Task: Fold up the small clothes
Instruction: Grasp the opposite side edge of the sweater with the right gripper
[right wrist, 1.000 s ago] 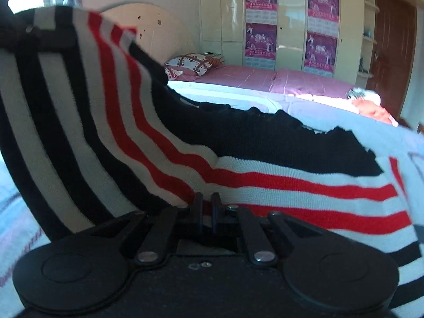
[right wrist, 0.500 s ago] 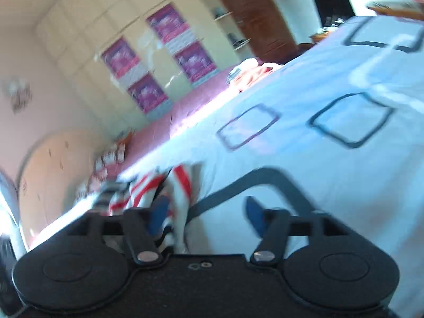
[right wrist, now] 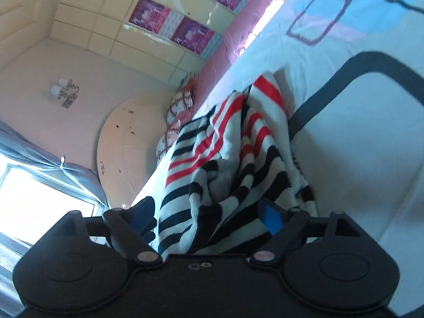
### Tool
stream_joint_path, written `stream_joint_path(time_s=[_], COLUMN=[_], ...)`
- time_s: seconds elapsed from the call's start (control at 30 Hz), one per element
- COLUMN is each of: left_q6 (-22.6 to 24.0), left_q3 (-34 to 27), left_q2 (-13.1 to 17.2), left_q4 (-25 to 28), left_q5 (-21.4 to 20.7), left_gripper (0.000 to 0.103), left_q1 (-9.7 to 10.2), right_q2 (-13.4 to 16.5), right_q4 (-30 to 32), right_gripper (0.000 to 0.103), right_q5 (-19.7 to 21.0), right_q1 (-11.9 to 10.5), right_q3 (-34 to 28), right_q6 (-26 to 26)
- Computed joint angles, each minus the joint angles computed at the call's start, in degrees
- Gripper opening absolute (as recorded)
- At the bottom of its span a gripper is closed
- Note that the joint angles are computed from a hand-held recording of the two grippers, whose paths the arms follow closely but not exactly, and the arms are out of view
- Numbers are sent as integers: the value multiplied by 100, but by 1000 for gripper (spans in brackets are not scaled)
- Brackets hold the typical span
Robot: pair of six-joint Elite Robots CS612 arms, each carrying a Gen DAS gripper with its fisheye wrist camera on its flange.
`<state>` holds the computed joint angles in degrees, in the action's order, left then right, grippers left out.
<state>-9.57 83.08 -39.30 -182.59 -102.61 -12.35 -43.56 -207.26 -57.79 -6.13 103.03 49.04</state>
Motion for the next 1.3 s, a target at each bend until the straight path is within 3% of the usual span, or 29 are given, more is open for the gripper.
stream_joint_path(time_s=[0.07,0.17,0.3,0.4,0.47,0.7,0.83,0.93,1.0,1.1,1.3], left_q6=[-205,-480,-553,-422,-359,-295,-35,128,138,107,150], left_q3=[-36,-178,-331,-578,-653,-690,-682,-685,-687,-680,-691], left_q2=[102,227,312,425,463,477,464,466,467,467,472], left_q4=[-110,-170,-126,148,219,247,256,349,435,432,443], left_q5=[4,56,89,93,44,-11,-46,-80,-111,-150,-153], left_gripper=[83,83,83,83,83,83,83,83,83,83,84], left_q1=[-53,-130,-113,-123,-124,-142,-212,-267,-292,-293,-288], right_q2=[33,109,96,25,-6,-151,-240,-211,-158,-94,-84], right_q4=[509,942,1619,1980,1884,755,232,858,1295,1073,1140], right_gripper=[87,84,72,37,30,26,26,26,26,26,26], right_q5=[180,83,-437,-1075,-1247,-1677,-1943,-2359,-2241,-2051,-2150], right_q1=[0,63,227,382,424,587,629,600,514,460,513], right_q3=[-202,-518,-755,-814,-772,-584,-375,-407,-404,-330,-403], right_q6=[-156,-352,-907,-1613,-1794,-2795,-3173,-2866,-2490,-2223,-2310])
